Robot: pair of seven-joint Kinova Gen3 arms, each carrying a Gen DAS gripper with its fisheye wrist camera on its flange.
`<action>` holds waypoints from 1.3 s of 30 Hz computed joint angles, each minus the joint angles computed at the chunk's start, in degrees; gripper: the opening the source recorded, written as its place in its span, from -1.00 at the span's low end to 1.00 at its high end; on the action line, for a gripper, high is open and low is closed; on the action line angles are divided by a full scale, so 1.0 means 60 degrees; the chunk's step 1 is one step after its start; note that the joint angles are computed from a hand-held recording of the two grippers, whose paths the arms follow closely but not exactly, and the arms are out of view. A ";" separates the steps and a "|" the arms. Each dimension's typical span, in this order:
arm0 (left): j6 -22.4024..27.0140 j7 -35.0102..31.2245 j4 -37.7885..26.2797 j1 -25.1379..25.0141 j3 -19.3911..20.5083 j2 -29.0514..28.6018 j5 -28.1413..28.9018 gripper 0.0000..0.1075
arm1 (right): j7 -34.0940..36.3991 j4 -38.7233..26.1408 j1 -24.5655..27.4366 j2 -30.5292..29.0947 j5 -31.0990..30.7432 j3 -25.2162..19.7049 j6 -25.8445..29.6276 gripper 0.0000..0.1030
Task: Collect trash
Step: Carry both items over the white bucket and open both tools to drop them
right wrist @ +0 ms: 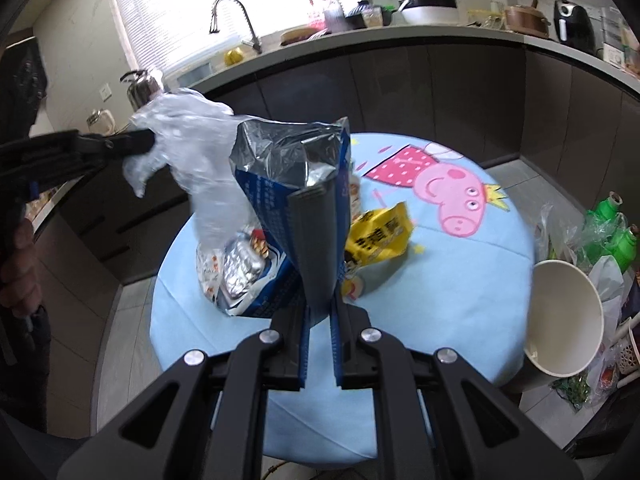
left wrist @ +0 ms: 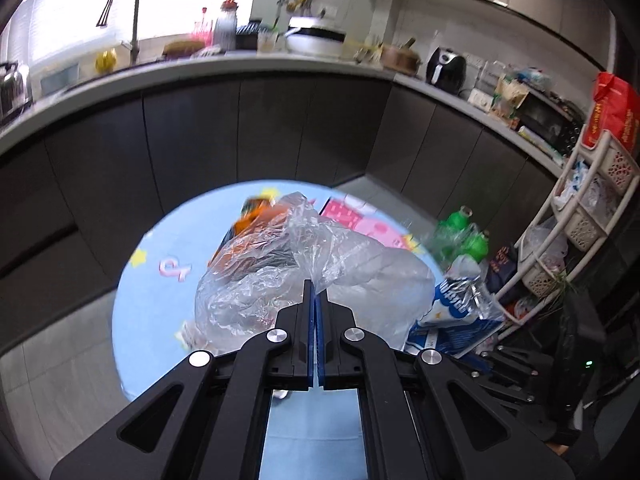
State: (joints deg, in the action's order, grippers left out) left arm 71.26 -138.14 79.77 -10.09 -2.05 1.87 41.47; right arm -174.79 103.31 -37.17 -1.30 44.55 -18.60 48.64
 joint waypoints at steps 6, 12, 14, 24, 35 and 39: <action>-0.0310 0.0288 -0.0169 0.0948 0.0593 -0.0281 -0.0202 -0.99 | -0.1397 0.0800 0.0393 -0.1056 0.0500 -0.0427 0.1022 -0.80; -0.1039 0.1327 -0.0525 0.2767 0.1699 0.0475 -0.1490 -0.99 | -0.2267 0.1873 0.1389 -0.2350 0.0038 -0.0873 0.1926 -0.80; -0.1440 0.1760 -0.0666 0.3506 0.2071 0.0831 -0.2137 -0.99 | -0.2429 0.2264 0.1751 -0.2865 -0.0242 -0.0930 0.2186 -0.80; -0.2056 0.4025 -0.1750 0.6361 0.2666 0.3216 -0.4694 -0.99 | -0.2132 0.4080 0.3063 -0.4275 -0.1350 -0.0431 0.1695 -0.79; -0.2292 0.5073 -0.1996 0.7468 0.2461 0.4838 -0.5945 -0.98 | -0.1057 0.5289 0.4390 -0.4073 -0.1742 0.0958 -0.0772 -0.79; -0.2480 0.5160 -0.2043 0.7650 0.2426 0.5126 -0.6211 -0.71 | -0.0656 0.5461 0.4868 -0.3808 -0.1841 0.1128 -0.1527 -0.79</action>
State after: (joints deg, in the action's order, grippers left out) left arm 56.38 -107.19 67.51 35.81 12.50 32.63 4.20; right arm -178.73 136.07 -7.96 -24.14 33.50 -11.84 39.48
